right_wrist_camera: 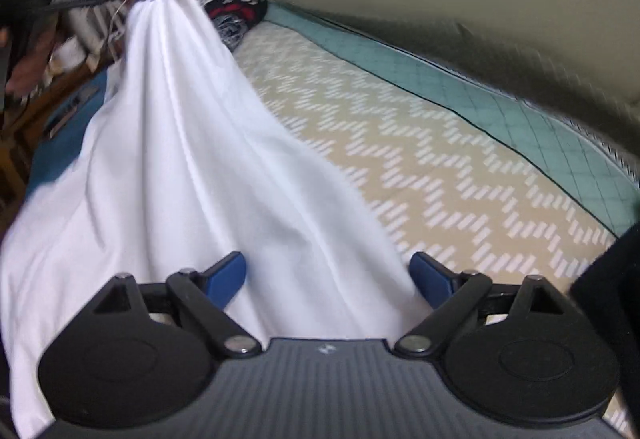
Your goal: Fold small clothes
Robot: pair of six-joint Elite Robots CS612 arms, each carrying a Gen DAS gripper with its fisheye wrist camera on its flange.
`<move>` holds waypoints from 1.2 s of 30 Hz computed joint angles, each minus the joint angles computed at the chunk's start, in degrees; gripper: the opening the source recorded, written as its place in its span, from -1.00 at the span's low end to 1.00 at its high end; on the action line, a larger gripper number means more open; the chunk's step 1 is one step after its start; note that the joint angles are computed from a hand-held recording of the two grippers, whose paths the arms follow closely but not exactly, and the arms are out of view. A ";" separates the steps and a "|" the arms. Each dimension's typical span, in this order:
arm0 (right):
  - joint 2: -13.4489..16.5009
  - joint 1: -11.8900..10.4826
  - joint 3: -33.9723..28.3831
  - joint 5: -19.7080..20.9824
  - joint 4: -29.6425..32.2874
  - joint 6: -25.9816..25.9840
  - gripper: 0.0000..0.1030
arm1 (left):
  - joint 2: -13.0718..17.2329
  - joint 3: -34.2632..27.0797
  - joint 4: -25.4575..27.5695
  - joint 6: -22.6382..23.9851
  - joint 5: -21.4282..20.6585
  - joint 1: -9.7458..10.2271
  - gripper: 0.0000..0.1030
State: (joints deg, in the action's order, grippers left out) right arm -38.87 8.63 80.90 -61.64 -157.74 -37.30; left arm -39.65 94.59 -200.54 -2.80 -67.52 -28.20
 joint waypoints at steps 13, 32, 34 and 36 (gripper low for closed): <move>2.64 -0.02 -5.03 0.93 1.58 3.73 0.20 | -1.23 3.41 -0.79 -2.06 0.46 -0.15 -0.92; 17.15 3.01 -31.21 -27.64 -17.67 24.46 0.12 | 13.26 -29.82 27.97 -3.31 10.39 1.00 -0.79; 15.71 1.85 -27.39 -22.64 -21.97 25.75 0.08 | 11.32 -25.47 25.19 -4.94 7.03 1.48 -0.79; 12.44 0.10 -21.17 -15.76 -24.56 27.23 0.02 | 8.30 -18.69 19.21 -5.22 4.11 1.76 -0.78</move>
